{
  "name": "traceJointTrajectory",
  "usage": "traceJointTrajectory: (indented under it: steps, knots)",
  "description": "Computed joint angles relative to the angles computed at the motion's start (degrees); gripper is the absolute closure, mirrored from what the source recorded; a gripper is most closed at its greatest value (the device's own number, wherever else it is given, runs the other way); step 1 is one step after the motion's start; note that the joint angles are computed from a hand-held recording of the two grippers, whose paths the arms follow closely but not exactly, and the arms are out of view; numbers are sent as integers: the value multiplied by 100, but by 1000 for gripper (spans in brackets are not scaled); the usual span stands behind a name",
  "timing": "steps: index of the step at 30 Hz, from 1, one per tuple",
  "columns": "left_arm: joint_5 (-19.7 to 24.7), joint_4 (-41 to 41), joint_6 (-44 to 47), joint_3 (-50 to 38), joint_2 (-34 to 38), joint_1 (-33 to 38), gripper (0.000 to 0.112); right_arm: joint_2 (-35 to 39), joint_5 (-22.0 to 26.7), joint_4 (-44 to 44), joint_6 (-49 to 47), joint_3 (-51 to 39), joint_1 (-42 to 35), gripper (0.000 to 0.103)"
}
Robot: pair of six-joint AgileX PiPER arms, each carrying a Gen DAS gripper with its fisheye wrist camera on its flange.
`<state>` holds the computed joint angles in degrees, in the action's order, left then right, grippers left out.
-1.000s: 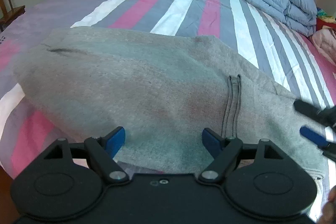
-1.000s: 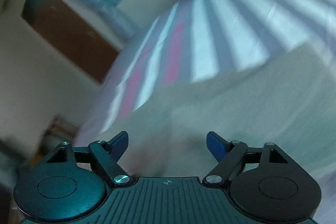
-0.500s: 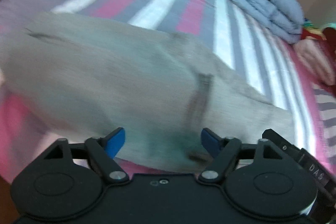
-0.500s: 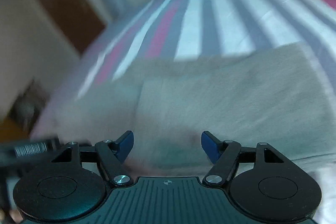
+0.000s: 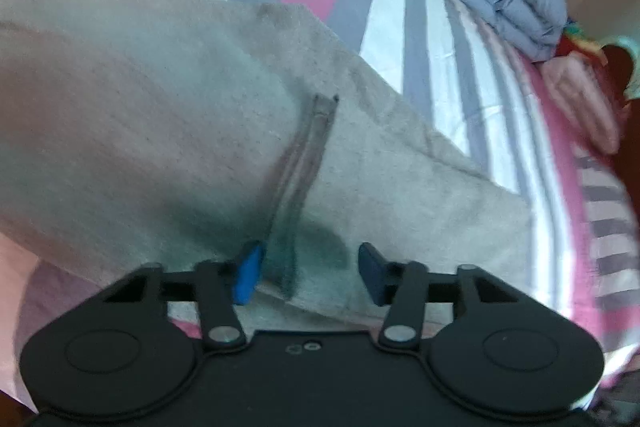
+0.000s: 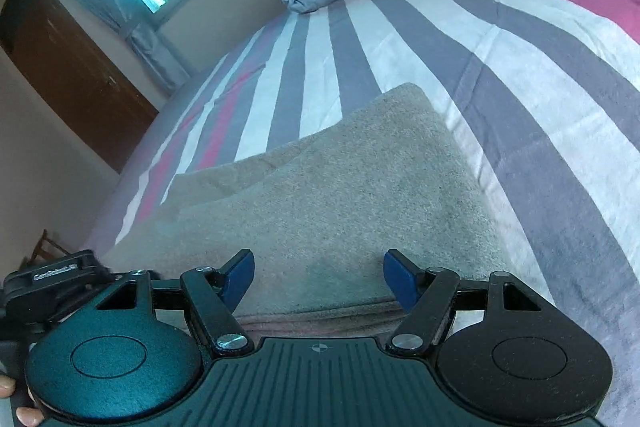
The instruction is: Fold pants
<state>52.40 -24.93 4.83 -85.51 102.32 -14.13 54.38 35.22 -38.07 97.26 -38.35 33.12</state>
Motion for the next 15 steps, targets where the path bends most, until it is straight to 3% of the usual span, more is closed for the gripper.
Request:
traceJointTrajectory:
  steps: [2,3,6,10,13,15]
  knots:
    - [-217,102,-61,88,-65,-69,107,-37,390,-286,274,-75,219,32]
    - [-296,63,18,73,-108,-77,112,-54,574,-511,557,-62,390,32]
    - [-426,-335,460,-65,-312,-140,112,128,1111,-602,530,-217,487,32]
    - [-448,-1276,1183,-440,-472,-102,112,402,1141,-358,-71,-345,456,32]
    - [-673,-748,1019,-146,-489,-104,112,386,1144,-631,364,-194,650,32]
    - [-492,-253,674,49,-256,56,112,391,1136,-676,448,-145,707,31]
